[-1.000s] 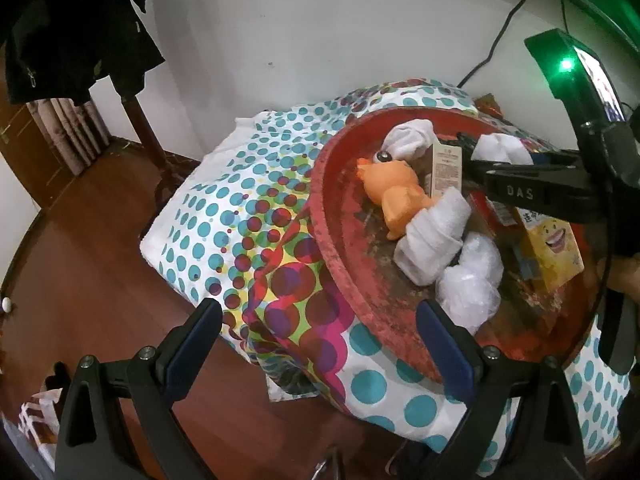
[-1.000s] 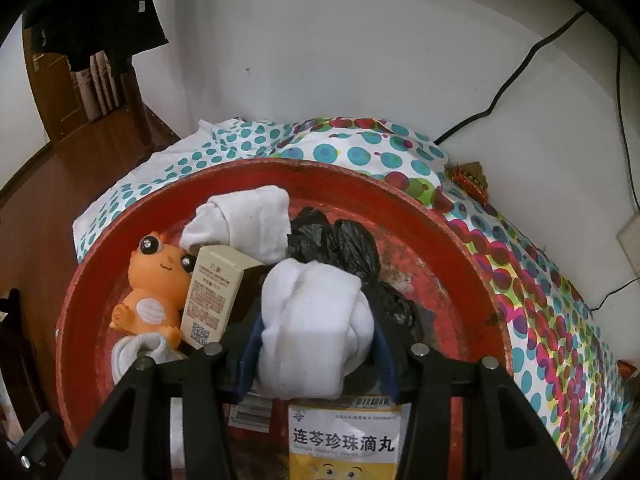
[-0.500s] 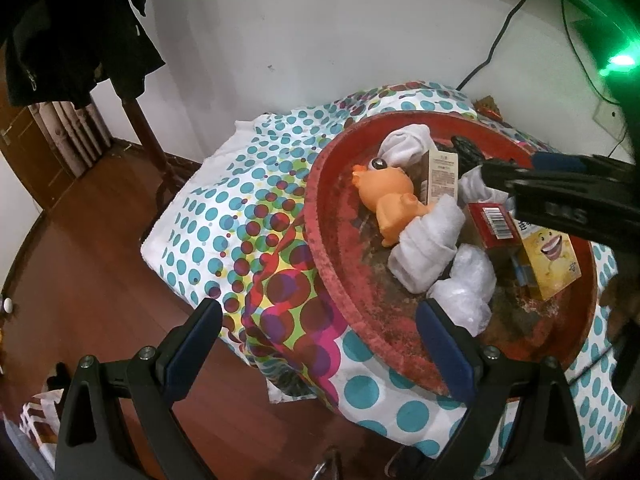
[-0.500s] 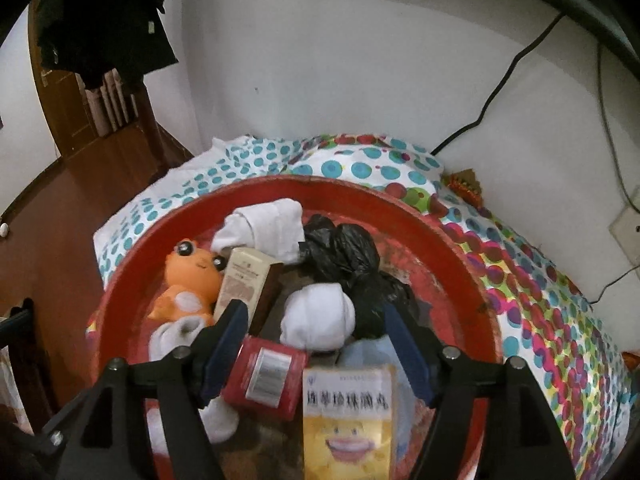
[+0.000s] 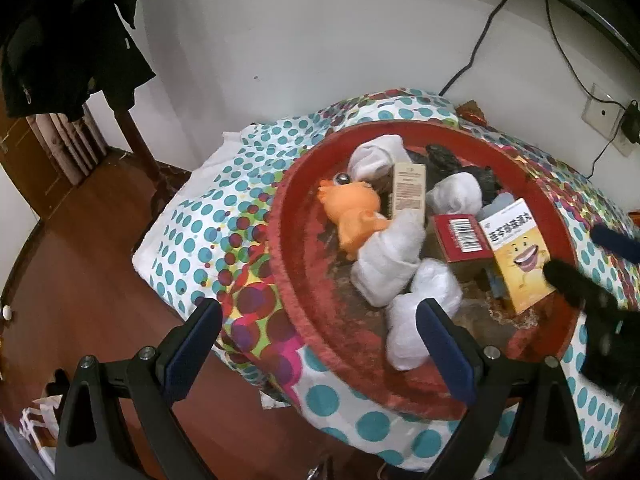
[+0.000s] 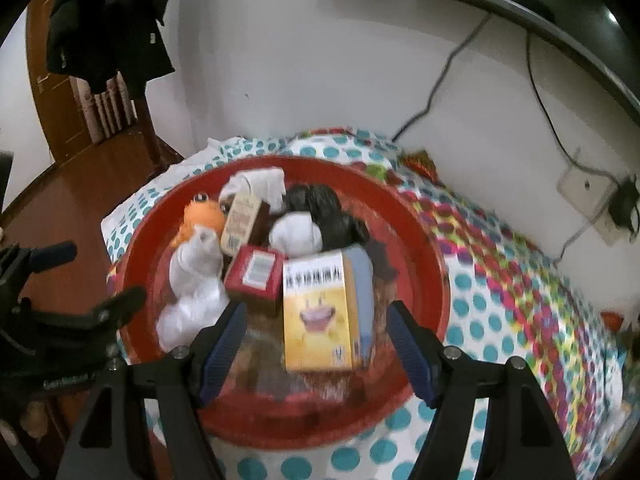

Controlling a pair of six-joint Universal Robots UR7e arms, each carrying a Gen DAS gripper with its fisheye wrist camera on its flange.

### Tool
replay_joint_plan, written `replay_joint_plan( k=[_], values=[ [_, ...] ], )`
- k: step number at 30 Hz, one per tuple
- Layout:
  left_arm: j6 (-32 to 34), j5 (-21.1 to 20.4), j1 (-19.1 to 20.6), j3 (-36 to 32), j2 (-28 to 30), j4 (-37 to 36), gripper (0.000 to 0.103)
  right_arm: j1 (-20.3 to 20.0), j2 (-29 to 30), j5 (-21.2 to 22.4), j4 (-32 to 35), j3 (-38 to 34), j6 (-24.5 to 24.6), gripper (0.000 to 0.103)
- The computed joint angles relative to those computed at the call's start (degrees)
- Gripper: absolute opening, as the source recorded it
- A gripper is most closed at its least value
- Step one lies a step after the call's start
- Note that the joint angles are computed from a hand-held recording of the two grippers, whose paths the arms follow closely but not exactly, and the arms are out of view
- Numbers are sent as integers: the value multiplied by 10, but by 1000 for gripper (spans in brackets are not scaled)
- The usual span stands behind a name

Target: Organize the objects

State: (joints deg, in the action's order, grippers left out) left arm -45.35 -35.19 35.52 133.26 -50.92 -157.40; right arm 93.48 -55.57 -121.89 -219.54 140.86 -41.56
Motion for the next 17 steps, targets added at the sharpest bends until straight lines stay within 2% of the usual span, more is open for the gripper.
replay_joint_plan(
  k=[4,8,13,17],
  values=[
    [-9,-2,-2,-16,13,17,97,-17,-8,12,3,19,11,74],
    [13,-11,-3,-20,23,-2,97,-21,5,8,-26,27,2,74],
    [27,2,-15,-12,29,-33,97,-30,-4,15,-20,33,11,74],
    [26,5,-22,-14,29,-20,98,-36,-9,17,-19,38,12,74]
  ],
)
